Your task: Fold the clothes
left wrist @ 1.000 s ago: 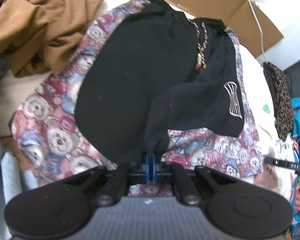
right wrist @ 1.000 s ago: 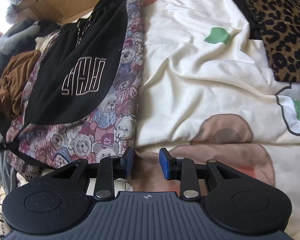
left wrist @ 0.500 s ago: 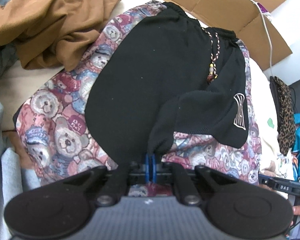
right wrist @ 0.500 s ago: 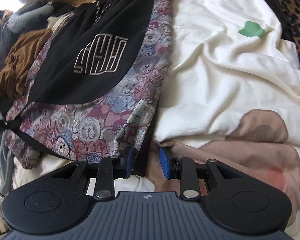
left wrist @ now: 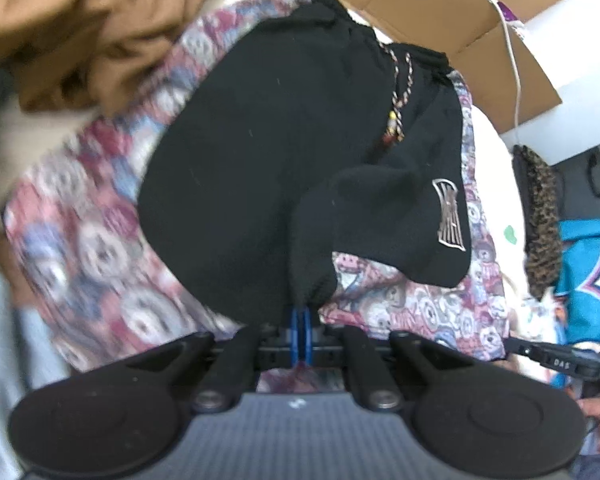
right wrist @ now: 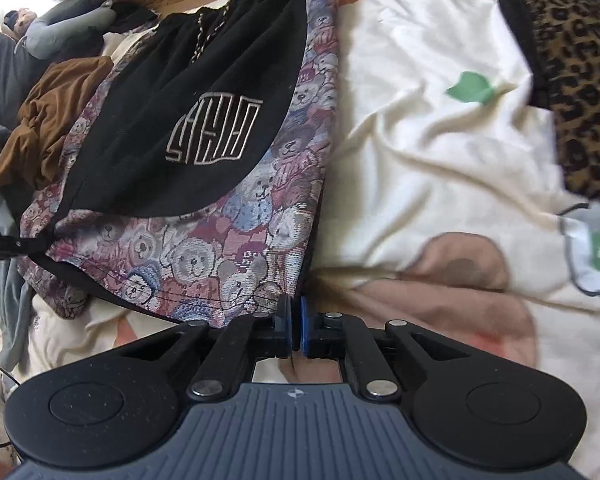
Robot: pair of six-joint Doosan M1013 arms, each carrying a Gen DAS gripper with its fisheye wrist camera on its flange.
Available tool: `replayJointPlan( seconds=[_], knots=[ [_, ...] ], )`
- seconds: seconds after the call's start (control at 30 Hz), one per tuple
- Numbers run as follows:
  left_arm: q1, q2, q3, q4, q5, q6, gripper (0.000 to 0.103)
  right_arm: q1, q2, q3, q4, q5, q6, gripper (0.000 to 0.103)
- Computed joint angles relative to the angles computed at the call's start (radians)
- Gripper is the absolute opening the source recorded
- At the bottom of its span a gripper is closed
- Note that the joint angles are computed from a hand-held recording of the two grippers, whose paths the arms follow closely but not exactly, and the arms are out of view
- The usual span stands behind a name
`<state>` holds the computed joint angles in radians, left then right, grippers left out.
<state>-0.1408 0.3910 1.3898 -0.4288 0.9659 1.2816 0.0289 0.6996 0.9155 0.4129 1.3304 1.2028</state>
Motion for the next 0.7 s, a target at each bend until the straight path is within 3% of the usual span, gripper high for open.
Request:
replayJointPlan(
  seconds=[0.7],
  knots=[
    [-0.08, 0.117, -0.057, -0.332, 0.12, 0.319, 0.004, -0.061, 0.021, -0.085, -0.235, -0.093, 0.051, 0.002]
  ],
)
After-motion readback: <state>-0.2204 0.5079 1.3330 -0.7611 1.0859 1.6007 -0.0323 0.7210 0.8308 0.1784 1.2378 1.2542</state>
